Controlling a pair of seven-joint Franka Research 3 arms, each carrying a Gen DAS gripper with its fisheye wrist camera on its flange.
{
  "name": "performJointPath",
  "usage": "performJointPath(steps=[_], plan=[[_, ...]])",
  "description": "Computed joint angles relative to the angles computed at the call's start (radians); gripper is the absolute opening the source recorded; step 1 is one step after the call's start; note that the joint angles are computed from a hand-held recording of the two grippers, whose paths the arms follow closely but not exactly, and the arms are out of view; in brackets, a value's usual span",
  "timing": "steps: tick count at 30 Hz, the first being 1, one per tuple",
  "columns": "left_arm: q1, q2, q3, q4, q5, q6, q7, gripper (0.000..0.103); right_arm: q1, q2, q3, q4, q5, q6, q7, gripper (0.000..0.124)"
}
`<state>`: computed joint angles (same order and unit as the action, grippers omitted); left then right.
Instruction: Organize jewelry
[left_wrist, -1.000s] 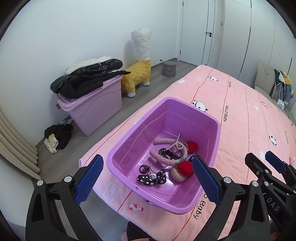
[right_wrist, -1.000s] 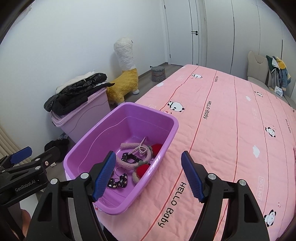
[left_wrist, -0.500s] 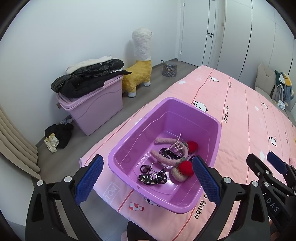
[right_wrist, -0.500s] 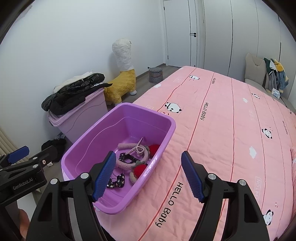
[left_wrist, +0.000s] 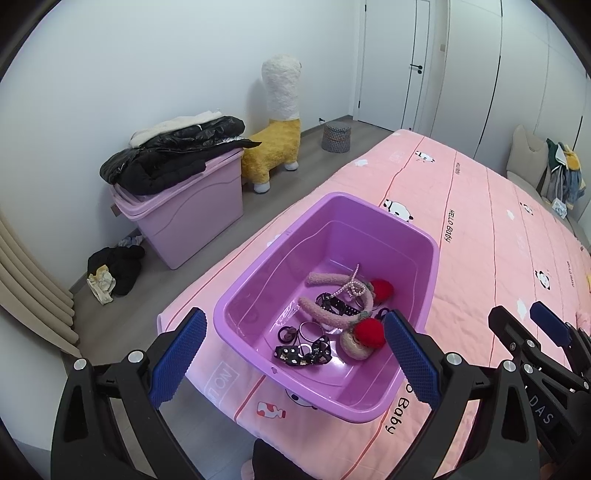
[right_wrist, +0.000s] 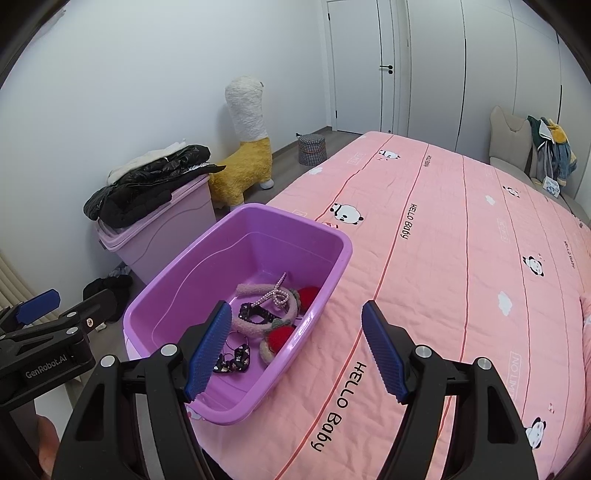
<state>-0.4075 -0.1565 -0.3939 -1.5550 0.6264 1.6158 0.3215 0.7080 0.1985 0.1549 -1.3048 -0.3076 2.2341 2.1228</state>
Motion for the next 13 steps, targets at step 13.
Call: performJointPath(steps=[13], plan=[[-0.004,0.009,0.003,0.011,0.004,-0.009,0.008,0.095,-0.004,-0.004,0.0,-0.007,0.01,0.007,-0.005,0.07]])
